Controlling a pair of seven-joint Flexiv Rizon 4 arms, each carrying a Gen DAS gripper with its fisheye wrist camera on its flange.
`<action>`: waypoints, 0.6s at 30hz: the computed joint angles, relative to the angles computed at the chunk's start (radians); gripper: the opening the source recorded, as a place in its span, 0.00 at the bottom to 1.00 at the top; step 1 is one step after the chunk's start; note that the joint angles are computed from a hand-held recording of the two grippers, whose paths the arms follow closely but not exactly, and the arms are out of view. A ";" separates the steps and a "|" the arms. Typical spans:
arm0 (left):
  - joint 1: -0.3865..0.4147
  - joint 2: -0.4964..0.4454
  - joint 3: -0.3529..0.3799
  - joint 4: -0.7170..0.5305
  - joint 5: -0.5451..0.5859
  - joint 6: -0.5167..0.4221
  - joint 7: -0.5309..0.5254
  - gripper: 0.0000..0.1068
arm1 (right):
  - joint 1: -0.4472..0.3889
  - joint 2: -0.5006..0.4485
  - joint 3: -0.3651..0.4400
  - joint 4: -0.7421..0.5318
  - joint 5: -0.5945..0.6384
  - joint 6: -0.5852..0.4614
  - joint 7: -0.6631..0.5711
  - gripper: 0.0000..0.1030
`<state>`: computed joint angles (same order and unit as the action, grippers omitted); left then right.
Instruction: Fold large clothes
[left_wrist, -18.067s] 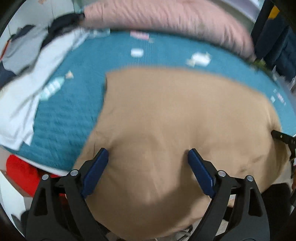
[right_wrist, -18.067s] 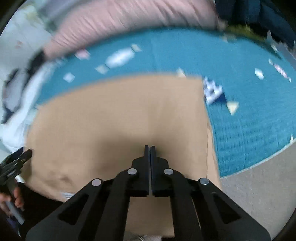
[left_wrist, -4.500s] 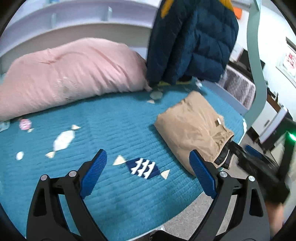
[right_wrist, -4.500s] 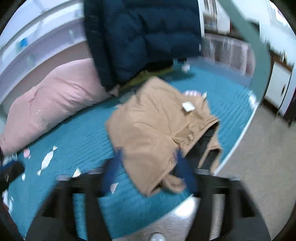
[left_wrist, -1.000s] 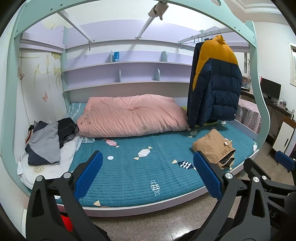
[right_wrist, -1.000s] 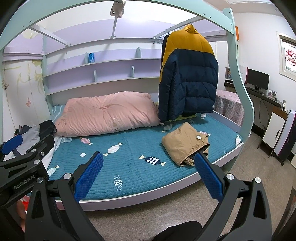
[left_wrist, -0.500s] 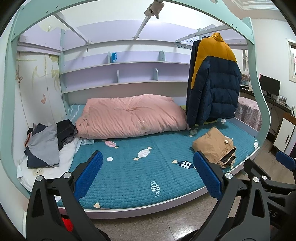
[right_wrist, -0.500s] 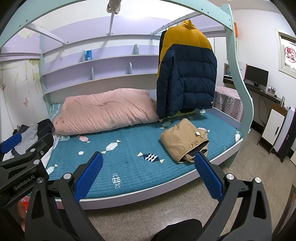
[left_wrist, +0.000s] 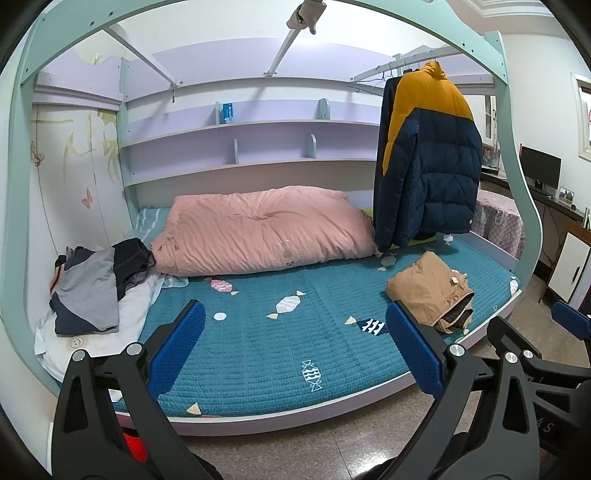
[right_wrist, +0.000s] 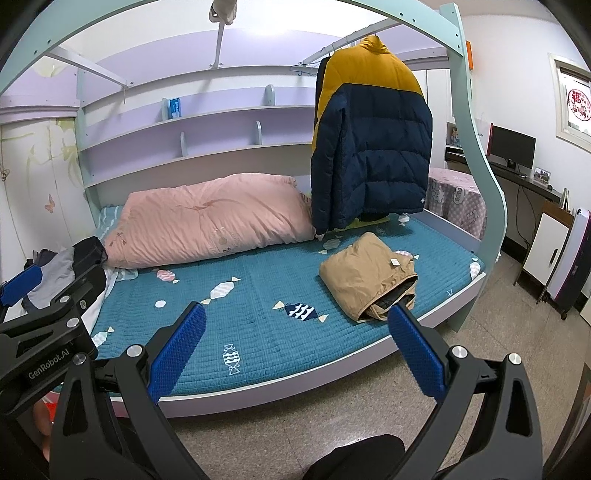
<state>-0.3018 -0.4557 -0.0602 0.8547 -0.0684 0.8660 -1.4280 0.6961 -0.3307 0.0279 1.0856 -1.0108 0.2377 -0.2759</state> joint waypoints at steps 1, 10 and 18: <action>0.000 -0.002 0.000 -0.002 0.000 0.001 0.000 0.92 | -0.001 0.001 0.000 0.001 0.001 0.001 0.002 0.93; 0.000 -0.002 0.000 0.004 0.001 0.011 0.002 0.92 | -0.001 -0.001 -0.001 0.000 0.001 0.001 0.000 0.93; 0.000 0.000 0.000 0.011 0.000 0.015 0.003 0.92 | -0.002 -0.001 0.000 0.000 0.002 0.003 0.000 0.93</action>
